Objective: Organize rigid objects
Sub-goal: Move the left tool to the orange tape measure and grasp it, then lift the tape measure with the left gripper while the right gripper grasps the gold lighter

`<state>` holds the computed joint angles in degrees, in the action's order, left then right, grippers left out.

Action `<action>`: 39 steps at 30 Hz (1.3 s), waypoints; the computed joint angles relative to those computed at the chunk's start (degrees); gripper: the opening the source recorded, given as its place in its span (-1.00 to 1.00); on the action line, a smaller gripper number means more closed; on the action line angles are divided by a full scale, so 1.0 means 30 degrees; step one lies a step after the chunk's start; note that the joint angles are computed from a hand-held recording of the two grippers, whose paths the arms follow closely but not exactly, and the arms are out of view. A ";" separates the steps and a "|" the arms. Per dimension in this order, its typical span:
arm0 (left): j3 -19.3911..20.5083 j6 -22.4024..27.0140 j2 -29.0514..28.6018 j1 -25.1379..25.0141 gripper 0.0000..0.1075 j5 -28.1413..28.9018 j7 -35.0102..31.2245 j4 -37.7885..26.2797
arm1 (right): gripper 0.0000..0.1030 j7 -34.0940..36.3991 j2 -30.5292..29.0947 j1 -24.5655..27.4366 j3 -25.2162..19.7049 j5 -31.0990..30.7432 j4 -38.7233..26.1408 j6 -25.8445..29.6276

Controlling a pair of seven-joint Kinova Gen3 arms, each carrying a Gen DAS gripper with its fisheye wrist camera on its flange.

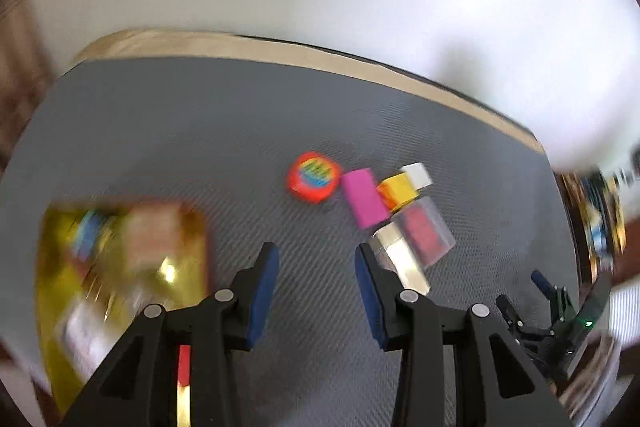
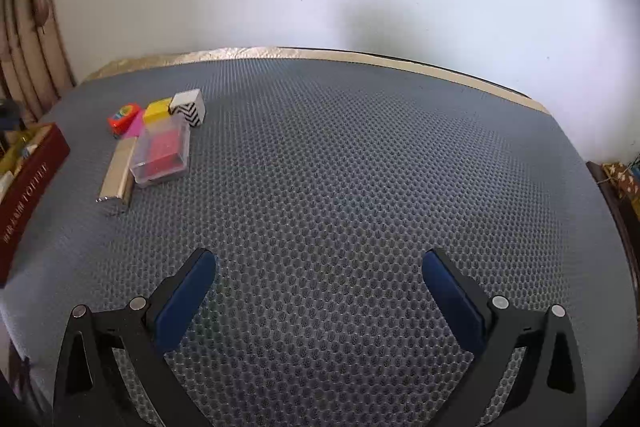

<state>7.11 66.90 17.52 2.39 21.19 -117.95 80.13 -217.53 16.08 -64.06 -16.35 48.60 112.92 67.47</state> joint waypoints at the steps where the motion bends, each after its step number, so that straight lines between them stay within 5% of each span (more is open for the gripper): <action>1: 0.0176 0.0415 0.0728 0.0283 -0.25 -0.0320 -0.0212 -0.0802 | 1.00 -0.0254 -0.0232 -0.0123 -0.0086 -0.0001 0.0265 -0.0051; 10: 0.0563 -0.0646 0.3274 0.2602 -0.25 -0.3646 -0.2332 -0.2712 | 1.00 0.0110 -0.0610 0.0690 -0.0117 0.0273 0.0725 -0.1442; 23: 0.0801 0.1333 0.6339 0.2527 -0.25 -0.3410 -0.2197 -0.6034 | 1.00 0.1732 -0.0375 0.2017 0.0554 -0.0241 0.0785 -0.4123; 30: 0.0478 0.0707 0.5979 0.3368 -0.25 -0.4283 -0.2774 -0.5654 | 1.00 0.2461 -0.0043 0.2269 0.0957 -0.0485 0.0483 -0.4600; 32: 0.0291 0.0712 0.6025 0.3732 -0.06 -0.4778 -0.2593 -0.5769 | 1.00 0.2592 0.0028 0.2290 0.1056 -0.0532 0.0418 -0.4687; 39: 0.0359 0.1393 0.6995 0.3849 -0.02 -0.5080 -0.2423 -0.6599 | 1.00 0.2972 0.0210 0.2320 0.1302 -0.0657 0.0255 -0.4835</action>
<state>8.18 71.07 38.51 13.93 5.95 -125.22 60.33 -208.61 16.71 -57.10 -12.45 46.63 113.69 52.96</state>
